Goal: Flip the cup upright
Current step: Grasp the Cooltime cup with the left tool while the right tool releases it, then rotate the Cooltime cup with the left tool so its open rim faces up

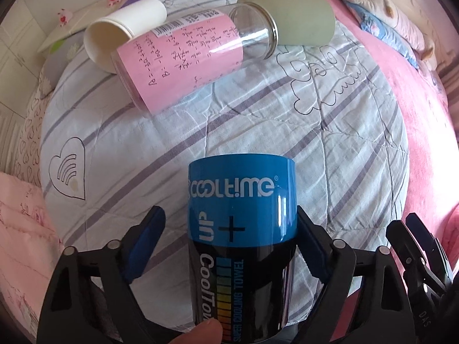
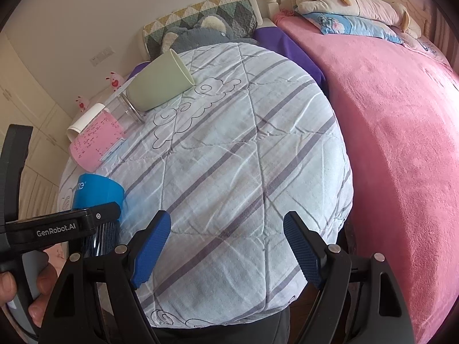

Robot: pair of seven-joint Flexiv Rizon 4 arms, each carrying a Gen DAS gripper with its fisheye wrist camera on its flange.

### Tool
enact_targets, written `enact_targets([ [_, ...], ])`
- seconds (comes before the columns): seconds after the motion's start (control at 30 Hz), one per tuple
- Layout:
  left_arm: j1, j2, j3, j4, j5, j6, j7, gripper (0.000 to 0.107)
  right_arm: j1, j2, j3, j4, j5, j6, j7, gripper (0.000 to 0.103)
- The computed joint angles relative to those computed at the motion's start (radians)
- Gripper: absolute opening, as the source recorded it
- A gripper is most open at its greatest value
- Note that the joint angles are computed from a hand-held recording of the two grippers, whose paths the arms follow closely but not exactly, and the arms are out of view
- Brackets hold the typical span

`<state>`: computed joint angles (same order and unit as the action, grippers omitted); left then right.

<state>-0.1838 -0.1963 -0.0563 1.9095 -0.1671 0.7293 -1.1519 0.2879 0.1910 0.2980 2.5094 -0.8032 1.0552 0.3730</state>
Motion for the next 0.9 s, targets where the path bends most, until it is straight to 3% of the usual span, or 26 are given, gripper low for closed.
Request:
enact_targets([
  [0.1,0.000,-0.004,-0.003,0.000,-0.004,-0.008,0.008,0.079,-0.004,-0.005,-0.004,0.000,-0.004,0.008,-0.002,0.082],
  [0.17,0.001,-0.007,-0.006,0.000,-0.014,-0.022,0.016,0.069,-0.005,-0.007,-0.005,0.000,-0.005,0.012,-0.005,0.082],
  [0.67,0.006,0.028,-0.013,0.027,-0.093,0.008,0.110,0.068,0.002,0.012,0.009,0.008,0.005,-0.012,0.018,0.082],
  [0.9,0.006,0.063,-0.010,0.059,-0.139,0.084,0.161,0.068,0.008,0.017,0.012,0.006,0.006,-0.019,0.020,0.082],
])
